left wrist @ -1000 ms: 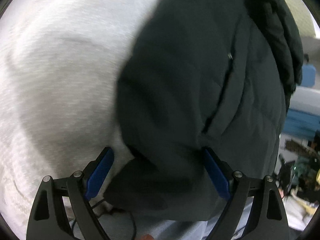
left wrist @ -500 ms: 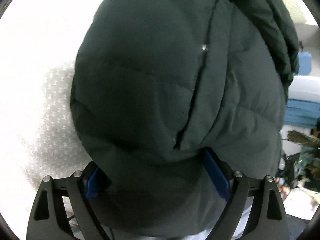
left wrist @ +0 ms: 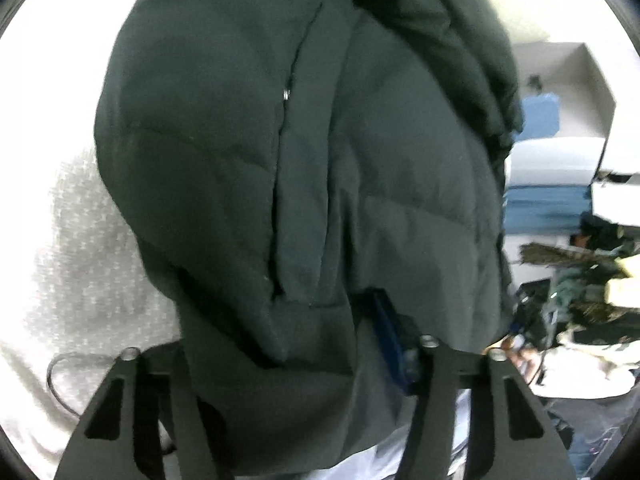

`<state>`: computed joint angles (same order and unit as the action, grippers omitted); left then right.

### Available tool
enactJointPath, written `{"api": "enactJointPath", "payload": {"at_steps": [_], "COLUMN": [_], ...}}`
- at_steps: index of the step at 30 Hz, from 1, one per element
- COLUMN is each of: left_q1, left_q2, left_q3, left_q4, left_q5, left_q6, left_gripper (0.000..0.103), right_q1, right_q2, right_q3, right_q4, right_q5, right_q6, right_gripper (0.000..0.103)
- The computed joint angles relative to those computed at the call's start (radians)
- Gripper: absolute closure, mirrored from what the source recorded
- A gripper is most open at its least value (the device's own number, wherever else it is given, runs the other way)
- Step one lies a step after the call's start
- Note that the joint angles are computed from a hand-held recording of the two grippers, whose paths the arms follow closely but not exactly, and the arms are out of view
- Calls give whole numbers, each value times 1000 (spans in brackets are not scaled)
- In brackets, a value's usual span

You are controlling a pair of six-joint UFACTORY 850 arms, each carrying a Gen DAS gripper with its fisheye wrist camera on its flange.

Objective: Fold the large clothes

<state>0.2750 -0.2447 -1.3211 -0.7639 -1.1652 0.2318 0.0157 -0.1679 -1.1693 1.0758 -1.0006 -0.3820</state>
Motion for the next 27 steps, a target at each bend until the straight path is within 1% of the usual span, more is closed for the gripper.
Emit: {"api": "enactJointPath", "payload": {"at_steps": [1, 2, 4, 6, 7, 8, 10, 12, 13, 15, 16, 20, 23, 27], "left_q1": [10, 17, 11, 6, 6, 16, 15, 35, 57, 82, 113, 160, 224, 299], "left_q2": [9, 17, 23, 41, 52, 70, 101, 130, 146, 176, 188, 235, 269, 315], "left_q3": [14, 22, 30, 40, 47, 78, 108, 124, 134, 147, 149, 143, 124, 95], "left_q4": [-10, -24, -45, -13, -9, -12, -30, -68, -90, -158, -172, -240, -273, -287], "left_q5": [4, 10, 40, 83, 99, 124, 161, 163, 150, 136, 111, 61, -13, -108], "left_q6": [12, 19, 16, -5, -8, 12, 36, 75, 102, 157, 178, 223, 244, 269], "left_gripper": [64, 68, 81, 85, 88, 89, 92, 94, 95, 95, 96, 97, 98, 98], "right_q1": [0, 0, 3, 4, 3, 9, 29, 36, 43, 53, 47, 29, 26, -10], "right_q2": [4, 7, 17, 21, 29, 35, 49, 83, 90, 100, 114, 171, 225, 318], "right_q3": [1, 1, 6, 5, 10, 11, 7, 19, 16, 16, 22, 33, 40, 68], "right_q4": [9, 4, -27, -41, -42, -42, -46, -44, -38, 19, 50, 126, 152, 172], "right_q5": [-2, 3, 34, 55, 65, 82, 120, 152, 162, 180, 175, 168, 158, 110], "right_q6": [-15, -17, 9, 29, 23, 15, -8, -49, -64, -113, -144, -212, -238, -249], "right_gripper": [42, 47, 72, 86, 89, 90, 93, 94, 94, 95, 95, 96, 97, 97]}}
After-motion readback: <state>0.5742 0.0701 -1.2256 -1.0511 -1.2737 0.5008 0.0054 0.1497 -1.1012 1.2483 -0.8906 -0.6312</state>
